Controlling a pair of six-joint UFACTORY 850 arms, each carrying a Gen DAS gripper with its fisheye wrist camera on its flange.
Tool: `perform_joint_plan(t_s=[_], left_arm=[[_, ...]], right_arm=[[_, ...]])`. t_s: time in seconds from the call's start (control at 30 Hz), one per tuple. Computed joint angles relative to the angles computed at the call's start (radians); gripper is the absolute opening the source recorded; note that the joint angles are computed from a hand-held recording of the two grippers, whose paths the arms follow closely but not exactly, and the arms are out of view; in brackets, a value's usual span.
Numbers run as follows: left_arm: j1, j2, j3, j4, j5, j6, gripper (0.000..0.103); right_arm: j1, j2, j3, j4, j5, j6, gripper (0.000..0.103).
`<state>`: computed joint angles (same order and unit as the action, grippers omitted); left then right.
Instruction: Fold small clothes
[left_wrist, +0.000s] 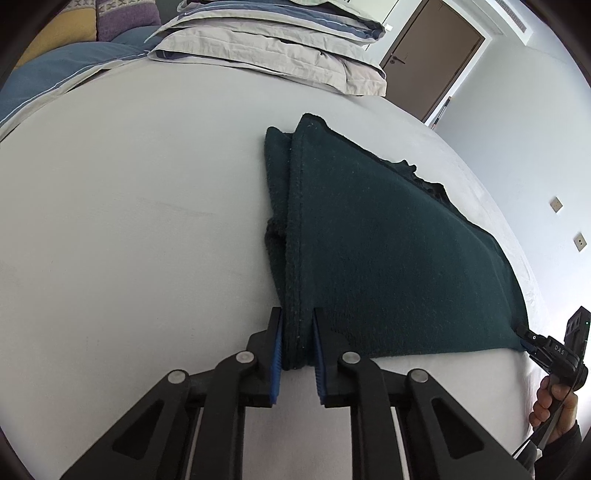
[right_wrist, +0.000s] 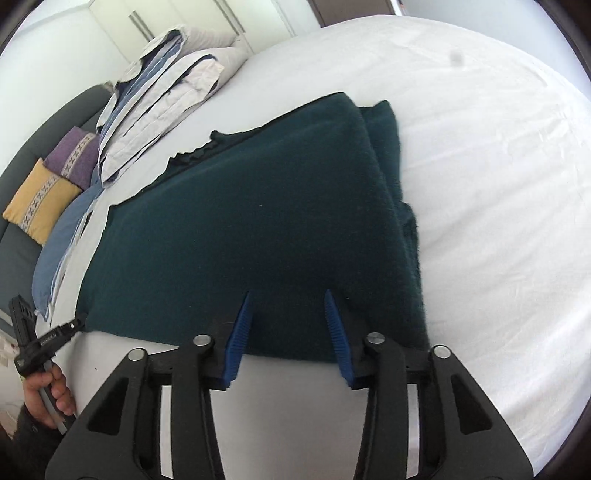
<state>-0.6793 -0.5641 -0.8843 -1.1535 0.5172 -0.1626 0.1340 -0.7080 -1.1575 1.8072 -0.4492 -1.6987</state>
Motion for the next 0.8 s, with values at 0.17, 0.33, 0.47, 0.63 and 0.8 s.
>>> perform_joint_plan(t_s=[0.17,0.33,0.47,0.63,0.8], left_arm=[[-0.015,0.000,0.014,0.028,0.017,-0.042,0.012],[-0.022,0.021,0.032,0.025,0.022,-0.070,0.013],[-0.077,0.062,-0.001,-0.265,0.110,0.249,0.015],[-0.039,0.021,-0.114,-0.184,0.080,0.328,0.029],[0.028,-0.141,-0.320,-0.319,-0.100,0.610,0.030]], right_arm=[[-0.041,0.024,0.047,0.086,-0.026,-0.046,0.032],[-0.051,0.083,0.093,0.302,0.036,-0.131,0.035],[-0.042,0.151,0.132,0.365,-0.023,-0.193,0.038],[0.022,0.039,0.006,0.031,-0.252,0.138,0.040],[0.109,-0.137,-0.149,-0.145,-0.397,0.369,0.040]])
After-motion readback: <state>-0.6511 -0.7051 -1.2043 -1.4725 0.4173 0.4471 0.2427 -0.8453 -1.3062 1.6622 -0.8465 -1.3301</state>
